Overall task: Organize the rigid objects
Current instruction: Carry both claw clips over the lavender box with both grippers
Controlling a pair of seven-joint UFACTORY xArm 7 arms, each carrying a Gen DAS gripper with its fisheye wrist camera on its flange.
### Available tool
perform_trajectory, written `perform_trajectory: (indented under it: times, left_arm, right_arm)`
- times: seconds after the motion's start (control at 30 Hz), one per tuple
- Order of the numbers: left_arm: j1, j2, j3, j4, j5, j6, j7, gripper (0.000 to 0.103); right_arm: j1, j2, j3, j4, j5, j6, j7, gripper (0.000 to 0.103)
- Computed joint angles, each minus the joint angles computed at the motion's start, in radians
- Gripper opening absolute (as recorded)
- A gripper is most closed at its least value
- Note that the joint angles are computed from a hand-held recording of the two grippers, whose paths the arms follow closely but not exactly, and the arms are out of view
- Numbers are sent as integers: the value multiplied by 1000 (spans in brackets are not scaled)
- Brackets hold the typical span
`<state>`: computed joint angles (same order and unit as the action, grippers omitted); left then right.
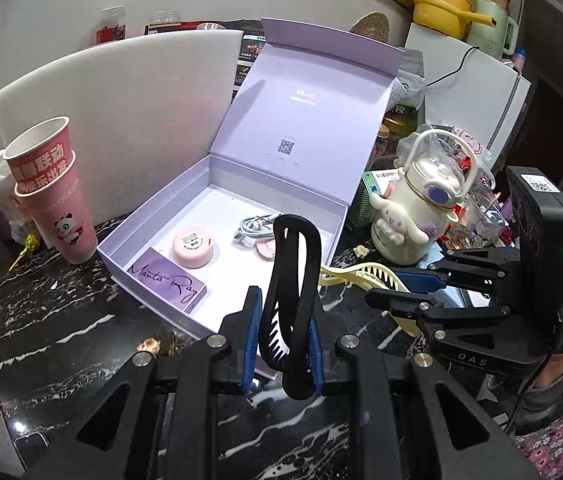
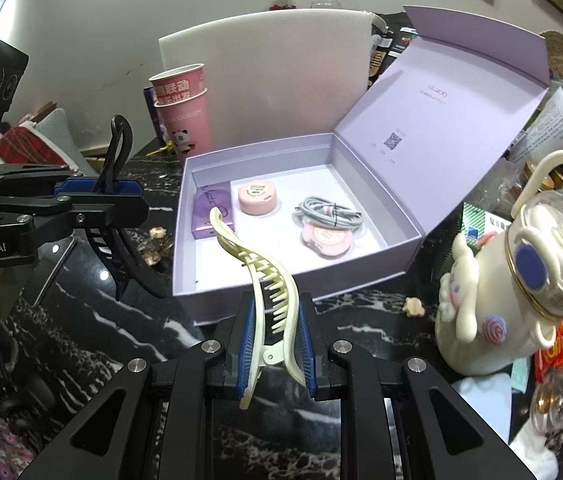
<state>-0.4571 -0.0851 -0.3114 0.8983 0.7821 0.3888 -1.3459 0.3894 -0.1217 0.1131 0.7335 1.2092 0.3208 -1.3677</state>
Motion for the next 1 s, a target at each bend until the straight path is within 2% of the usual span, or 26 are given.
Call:
perform_trajectory:
  times: [0.43, 0.67, 1.0]
  left_arm:
    - [21, 77, 71, 35, -54, -56, 104, 21]
    - [33, 116, 113, 51, -109, -89, 198, 21]
    - [35, 174, 163, 99, -108, -100, 244, 21]
  right_arm:
    - [-53, 149, 39, 147, -83, 17, 75, 20]
    - [-83, 229, 78, 227, -148, 10, 134, 20]
    - [-125, 326, 132, 327, -235, -12, 197, 20]
